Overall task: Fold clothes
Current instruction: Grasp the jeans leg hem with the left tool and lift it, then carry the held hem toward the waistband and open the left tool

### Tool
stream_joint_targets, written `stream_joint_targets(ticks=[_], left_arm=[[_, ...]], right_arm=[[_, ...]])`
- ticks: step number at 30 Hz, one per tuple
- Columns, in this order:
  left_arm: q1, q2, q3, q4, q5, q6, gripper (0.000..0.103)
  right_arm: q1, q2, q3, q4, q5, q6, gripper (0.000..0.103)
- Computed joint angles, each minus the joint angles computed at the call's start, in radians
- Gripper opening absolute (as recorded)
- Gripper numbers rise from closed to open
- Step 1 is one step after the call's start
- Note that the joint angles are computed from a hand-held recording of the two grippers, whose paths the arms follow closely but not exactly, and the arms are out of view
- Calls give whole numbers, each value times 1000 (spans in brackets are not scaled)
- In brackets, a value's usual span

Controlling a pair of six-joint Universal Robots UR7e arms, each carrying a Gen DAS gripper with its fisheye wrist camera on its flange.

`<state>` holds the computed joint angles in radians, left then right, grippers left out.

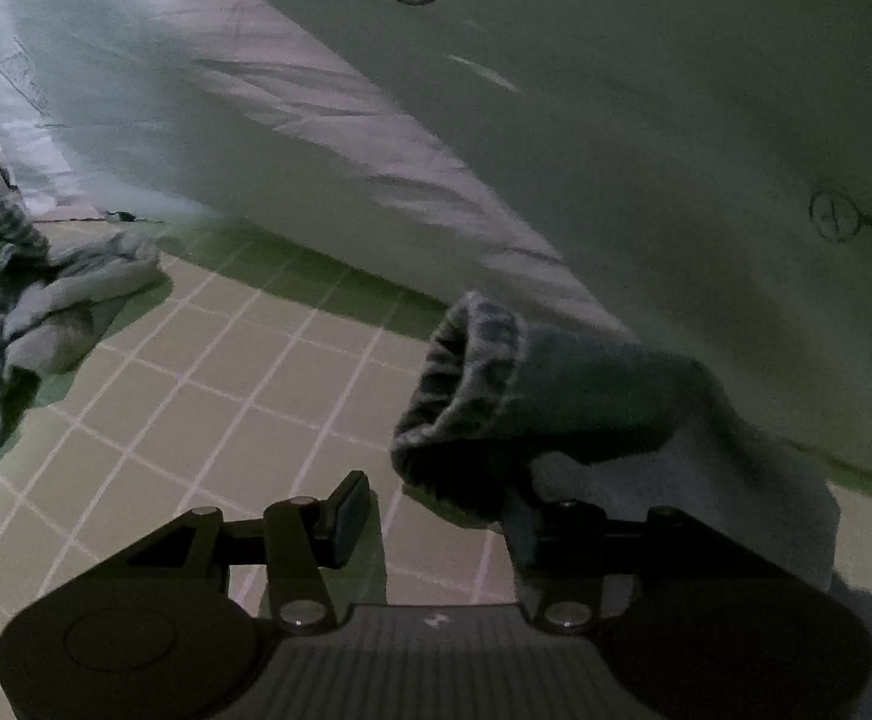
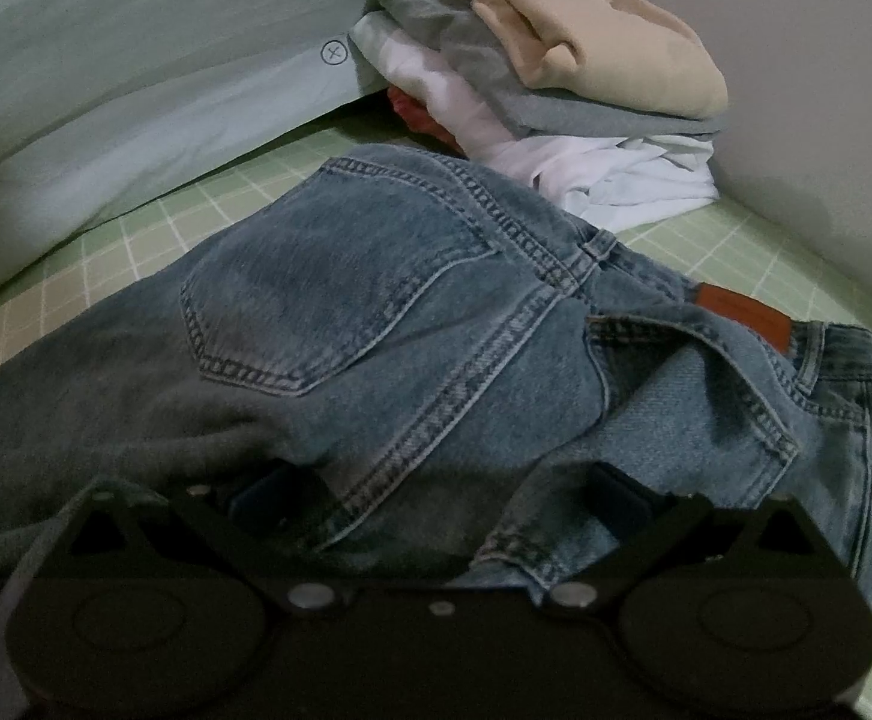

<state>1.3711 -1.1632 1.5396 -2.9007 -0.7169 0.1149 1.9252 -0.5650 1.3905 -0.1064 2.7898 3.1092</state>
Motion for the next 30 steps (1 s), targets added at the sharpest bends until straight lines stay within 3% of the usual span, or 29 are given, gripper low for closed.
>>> stream_joint_targets(ticks=[9,11,12,15,21,26,29,30], left_arm=[[34,13,-74,80,-106,-47,38],[43,16,-98,126,-134,-77,13],[47,15,-111,157,-148,-107,5],[45,10,-123,175,-145,-114,1],[-15,-71,-89,138,28,1,0],[-73,-57,-150,-131,302,419,0],[-71,20,-276,-335,396,646,0],[-67,26,-286,-359,400,670,1]], right_arm=[[1,3,-5,4,3,3,103],[1,3,-5,4,4,4,103],[1,3,-5,2,4,3,103],[1,2,-4,0,4,2,103],[1,-2,7,-20,3,-7,103],[1,-6,16,-40,0,-21,103],[0,-7,19,-46,0,-25,103],[0,-7,17,-43,0,-23,103]])
